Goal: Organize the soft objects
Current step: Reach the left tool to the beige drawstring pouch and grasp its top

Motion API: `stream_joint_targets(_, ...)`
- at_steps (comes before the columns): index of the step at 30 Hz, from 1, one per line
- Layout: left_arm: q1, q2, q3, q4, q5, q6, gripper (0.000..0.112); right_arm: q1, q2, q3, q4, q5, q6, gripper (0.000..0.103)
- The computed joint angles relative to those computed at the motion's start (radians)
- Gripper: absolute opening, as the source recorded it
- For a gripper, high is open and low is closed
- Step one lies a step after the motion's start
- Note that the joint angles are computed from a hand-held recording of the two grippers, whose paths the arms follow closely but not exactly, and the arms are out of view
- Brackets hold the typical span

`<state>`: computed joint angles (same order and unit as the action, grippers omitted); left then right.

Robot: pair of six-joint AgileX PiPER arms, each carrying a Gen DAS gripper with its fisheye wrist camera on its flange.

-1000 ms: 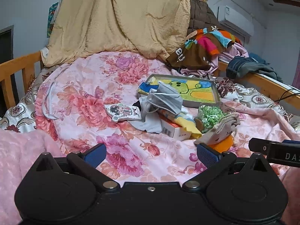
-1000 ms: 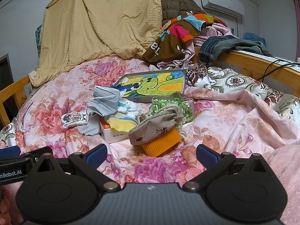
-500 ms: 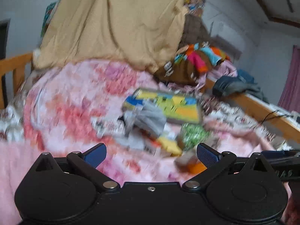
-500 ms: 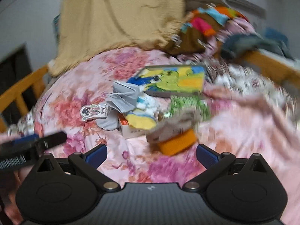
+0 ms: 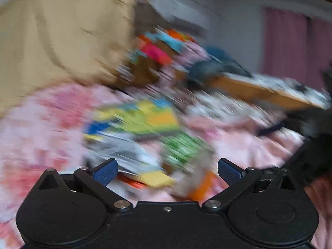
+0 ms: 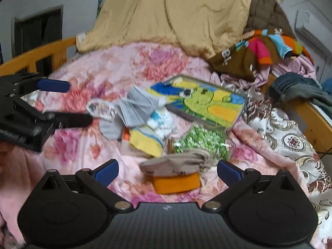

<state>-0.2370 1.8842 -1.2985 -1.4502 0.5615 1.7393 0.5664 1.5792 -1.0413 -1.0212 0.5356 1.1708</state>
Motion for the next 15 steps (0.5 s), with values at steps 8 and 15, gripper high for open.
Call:
stream_joint_targets(8,-0.081,0.236,-0.343,0.393,0.023,-0.346,0.102,-0.119,0.098,-0.101,0.322,0.030,-0.296,0.103)
stream_joint_targets(15,-0.059,0.474,-0.691,0.573,0.239,-0.606,0.102,-0.249,0.216,-0.254,0.663,0.096,-0.641,0.103)
